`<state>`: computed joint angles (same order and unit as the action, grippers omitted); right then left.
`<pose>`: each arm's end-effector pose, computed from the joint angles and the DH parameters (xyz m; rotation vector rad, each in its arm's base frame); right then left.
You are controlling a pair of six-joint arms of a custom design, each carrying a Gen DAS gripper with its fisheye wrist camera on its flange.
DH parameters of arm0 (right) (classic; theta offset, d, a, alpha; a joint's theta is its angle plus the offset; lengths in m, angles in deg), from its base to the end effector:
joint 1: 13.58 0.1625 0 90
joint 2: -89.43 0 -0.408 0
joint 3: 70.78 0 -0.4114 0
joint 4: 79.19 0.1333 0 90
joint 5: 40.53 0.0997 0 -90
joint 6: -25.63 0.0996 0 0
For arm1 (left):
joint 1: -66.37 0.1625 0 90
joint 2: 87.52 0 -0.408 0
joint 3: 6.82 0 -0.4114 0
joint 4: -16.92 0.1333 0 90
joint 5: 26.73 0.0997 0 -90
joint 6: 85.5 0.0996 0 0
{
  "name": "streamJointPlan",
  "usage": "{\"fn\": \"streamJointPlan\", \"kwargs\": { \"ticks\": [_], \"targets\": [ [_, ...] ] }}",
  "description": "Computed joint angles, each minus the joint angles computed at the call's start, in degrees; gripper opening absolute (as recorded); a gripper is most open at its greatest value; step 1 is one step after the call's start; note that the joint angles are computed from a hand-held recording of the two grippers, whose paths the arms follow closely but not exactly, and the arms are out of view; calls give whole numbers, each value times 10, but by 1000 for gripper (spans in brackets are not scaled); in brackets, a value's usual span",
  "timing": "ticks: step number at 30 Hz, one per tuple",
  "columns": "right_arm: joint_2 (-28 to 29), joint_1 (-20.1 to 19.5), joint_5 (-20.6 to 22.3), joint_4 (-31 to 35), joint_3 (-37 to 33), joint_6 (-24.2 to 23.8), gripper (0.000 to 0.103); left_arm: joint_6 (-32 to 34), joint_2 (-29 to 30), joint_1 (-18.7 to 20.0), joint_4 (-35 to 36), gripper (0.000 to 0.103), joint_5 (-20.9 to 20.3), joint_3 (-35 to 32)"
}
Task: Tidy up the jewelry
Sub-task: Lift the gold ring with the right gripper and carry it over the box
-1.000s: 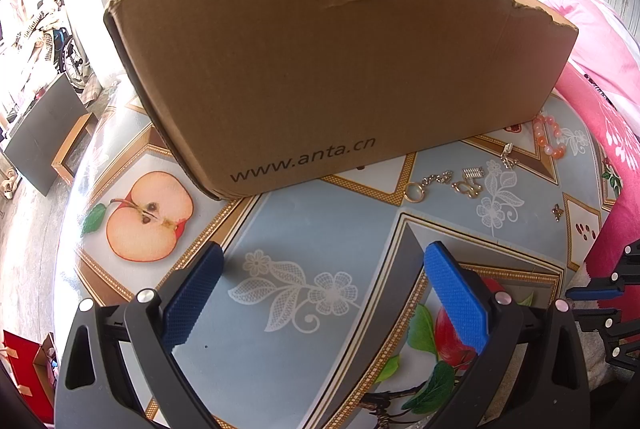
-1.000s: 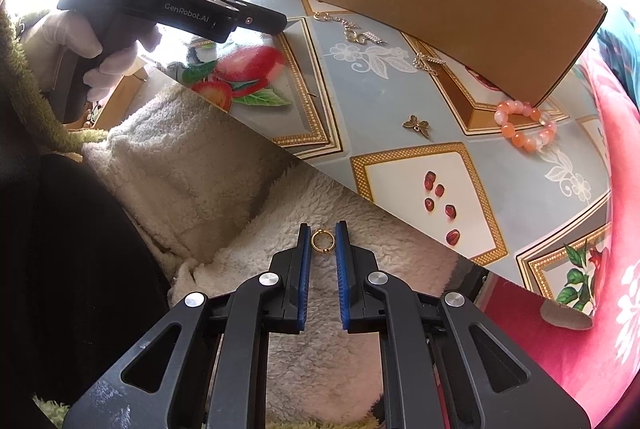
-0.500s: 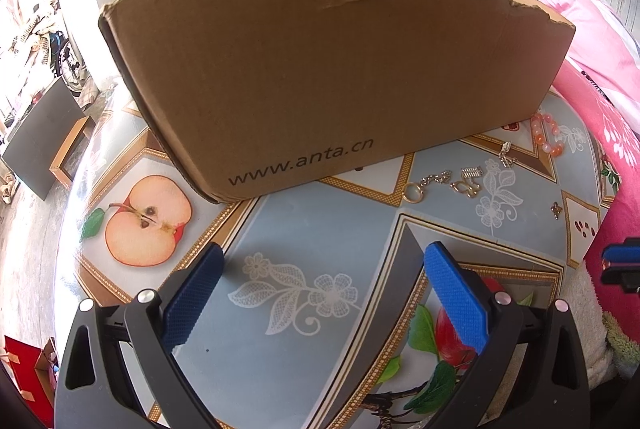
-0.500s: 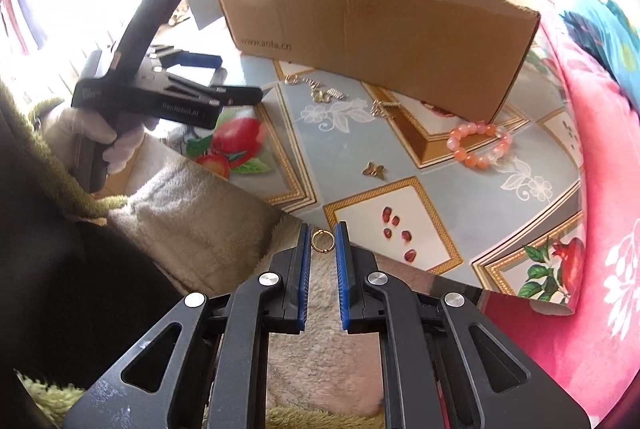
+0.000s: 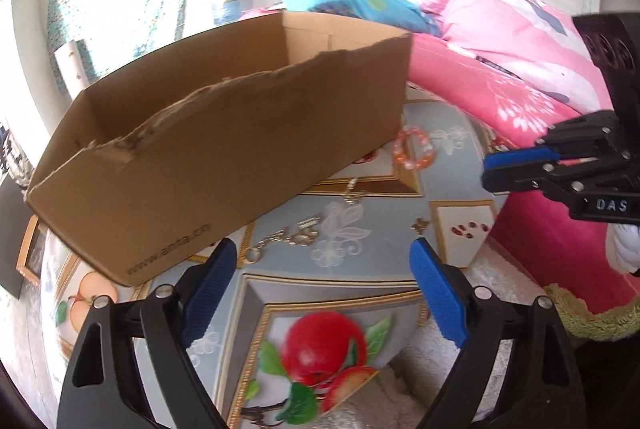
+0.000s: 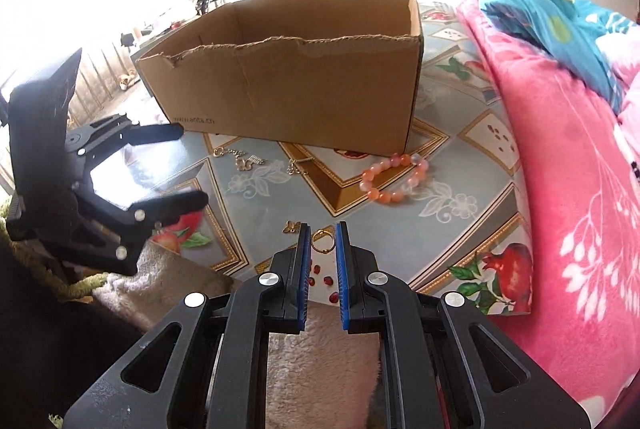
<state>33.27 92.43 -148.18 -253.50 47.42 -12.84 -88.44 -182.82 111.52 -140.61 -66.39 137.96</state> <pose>0.2503 -0.4986 0.0880 1.1765 -2.4678 0.4449 -0.0938 -0.3920 0.2265 0.6743 2.2494 -0.7858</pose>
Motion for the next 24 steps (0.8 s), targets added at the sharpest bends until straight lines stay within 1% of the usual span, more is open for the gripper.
{"fn": "streamJointPlan", "kwargs": {
  "ticks": [1,3,4,6,7,9,11,15,22,24],
  "targets": [
    [2,-1,3,-5,-1,3,10,7,10,-5,-1,77,-7,-1],
    [5,-4,7,-10,-5,7,10,23,28,-10,-2,66,-21,-4],
    [14,-4,8,-18,-6,9,10,30,42,-9,-5,63,-26,-8],
    [17,-7,11,-22,-8,13,10,42,64,-4,-4,50,-36,-20],
    [17,-9,15,-21,-8,14,10,39,69,-7,-1,48,-41,-20],
    [16,-13,21,-21,-8,16,10,51,83,-1,-5,37,-51,-28],
    [17,-16,25,-19,-9,18,10,64,98,3,-9,29,-55,-36],
    [16,-22,35,-13,-11,20,10,77,117,11,4,22,-61,-51],
    [17,-30,52,-3,-19,20,10,90,139,19,27,22,-60,-70],
    [19,-31,55,0,-23,22,10,93,144,22,28,19,-59,-73]
  ]
}}
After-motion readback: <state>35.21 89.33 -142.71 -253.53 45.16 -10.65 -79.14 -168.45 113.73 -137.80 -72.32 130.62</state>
